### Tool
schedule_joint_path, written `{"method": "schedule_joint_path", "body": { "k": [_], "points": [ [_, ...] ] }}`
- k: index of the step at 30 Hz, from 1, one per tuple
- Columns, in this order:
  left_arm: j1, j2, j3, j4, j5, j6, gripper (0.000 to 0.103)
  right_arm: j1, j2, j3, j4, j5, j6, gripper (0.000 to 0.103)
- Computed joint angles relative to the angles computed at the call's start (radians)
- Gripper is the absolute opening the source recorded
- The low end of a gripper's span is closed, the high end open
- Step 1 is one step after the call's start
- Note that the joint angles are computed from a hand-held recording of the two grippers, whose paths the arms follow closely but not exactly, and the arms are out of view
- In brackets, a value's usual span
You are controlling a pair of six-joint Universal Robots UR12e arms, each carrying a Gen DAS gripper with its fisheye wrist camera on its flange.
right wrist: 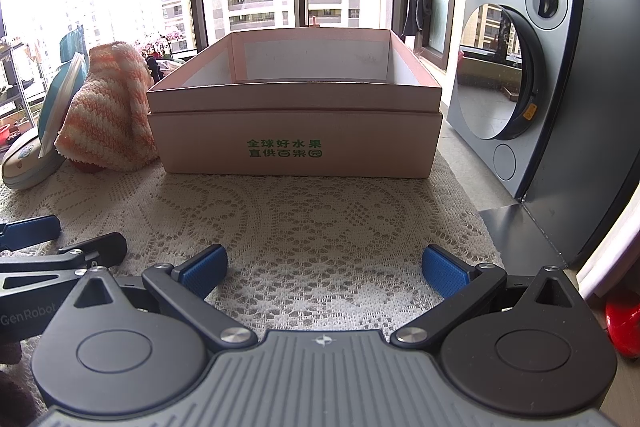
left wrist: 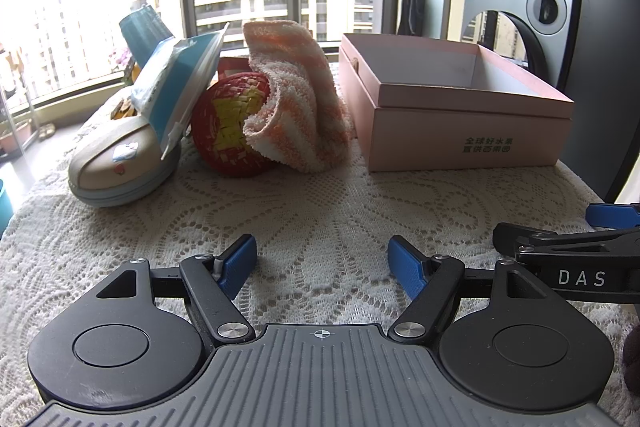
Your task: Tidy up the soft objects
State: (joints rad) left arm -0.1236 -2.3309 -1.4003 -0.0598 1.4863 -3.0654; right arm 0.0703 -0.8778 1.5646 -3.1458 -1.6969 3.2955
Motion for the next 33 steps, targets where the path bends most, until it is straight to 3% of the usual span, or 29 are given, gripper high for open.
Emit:
{"method": "schedule_joint_path", "body": {
  "k": [3,9,11,15,17,19,22,25,28,31,33],
  "points": [
    [0.004,0.001,-0.002,0.003,-0.014,-0.008,0.077,-0.012,-0.016,0.008,0.034,0.046,-0.03,0.103],
    [0.041,0.015,-0.017,0.016,-0.12,-0.061,0.072,-0.022,-0.027,-0.025,0.163,0.087,-0.076,0.103],
    [0.058,0.022,-0.019,0.034,-0.124,-0.086,0.072,-0.023,-0.027,-0.04,0.206,0.089,-0.075,0.103],
    [0.107,0.023,0.004,0.071,-0.138,-0.206,0.072,-0.032,-0.025,-0.05,0.234,0.122,-0.114,0.103],
    [0.124,0.02,0.018,0.076,-0.109,-0.236,0.072,-0.029,-0.022,-0.065,0.253,0.132,-0.142,0.103],
    [0.138,0.017,0.026,0.074,-0.066,-0.25,0.072,-0.022,-0.018,-0.069,0.192,0.158,-0.187,0.103],
    [0.157,0.018,0.027,0.048,-0.045,-0.266,0.072,-0.001,0.004,-0.102,0.028,0.207,-0.254,0.103],
    [0.176,0.023,0.016,0.044,-0.077,-0.271,0.072,0.025,0.049,-0.212,0.01,0.281,-0.348,0.103],
    [0.188,0.029,0.002,0.042,-0.122,-0.246,0.072,0.054,0.128,-0.403,0.174,0.374,-0.409,0.103],
    [0.197,0.035,-0.016,0.045,-0.155,-0.211,0.072,0.094,0.236,-0.628,0.341,0.341,-0.42,0.103],
    [0.203,0.042,-0.033,0.045,-0.171,-0.204,0.072,0.122,0.34,-0.827,0.451,0.271,-0.453,0.103]
  ]
}}
